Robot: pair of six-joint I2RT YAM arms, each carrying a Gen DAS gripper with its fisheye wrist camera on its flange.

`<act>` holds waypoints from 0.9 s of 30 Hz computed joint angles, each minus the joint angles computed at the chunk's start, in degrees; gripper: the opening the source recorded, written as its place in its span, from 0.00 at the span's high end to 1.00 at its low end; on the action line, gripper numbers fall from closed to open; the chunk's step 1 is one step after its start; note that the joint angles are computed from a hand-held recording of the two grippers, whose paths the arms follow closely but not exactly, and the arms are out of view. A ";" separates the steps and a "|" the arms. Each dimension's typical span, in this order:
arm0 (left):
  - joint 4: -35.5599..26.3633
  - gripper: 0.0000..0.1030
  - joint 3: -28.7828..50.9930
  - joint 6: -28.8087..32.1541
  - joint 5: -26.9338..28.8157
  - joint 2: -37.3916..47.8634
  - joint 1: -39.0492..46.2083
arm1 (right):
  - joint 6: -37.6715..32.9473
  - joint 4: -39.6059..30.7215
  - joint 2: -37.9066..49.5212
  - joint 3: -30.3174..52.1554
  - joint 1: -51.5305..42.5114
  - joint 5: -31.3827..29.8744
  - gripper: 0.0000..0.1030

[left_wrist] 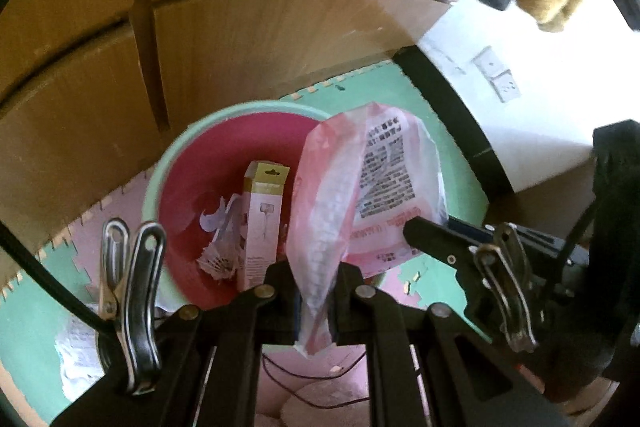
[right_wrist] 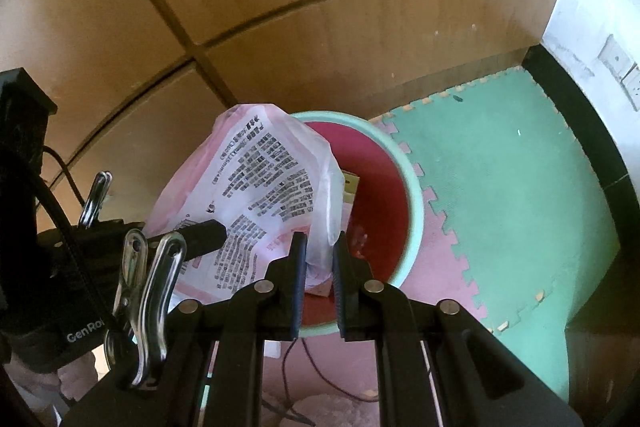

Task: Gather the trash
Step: 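Carry the pink wrapper in both tools up over the red bin opening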

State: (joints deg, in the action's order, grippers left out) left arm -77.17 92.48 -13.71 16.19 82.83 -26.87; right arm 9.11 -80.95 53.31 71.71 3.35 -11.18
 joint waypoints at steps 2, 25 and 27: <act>1.55 0.91 -1.06 -2.46 -1.19 0.93 -1.16 | -2.85 1.12 0.15 -1.56 -2.79 -1.95 0.87; 6.12 0.78 -3.27 -15.19 -7.99 11.05 -7.95 | -24.83 8.16 5.34 -13.95 -19.43 -9.54 0.87; 5.34 0.76 -2.20 -15.67 -8.65 11.90 -7.90 | -25.11 8.16 5.85 -13.56 -19.89 -9.84 0.87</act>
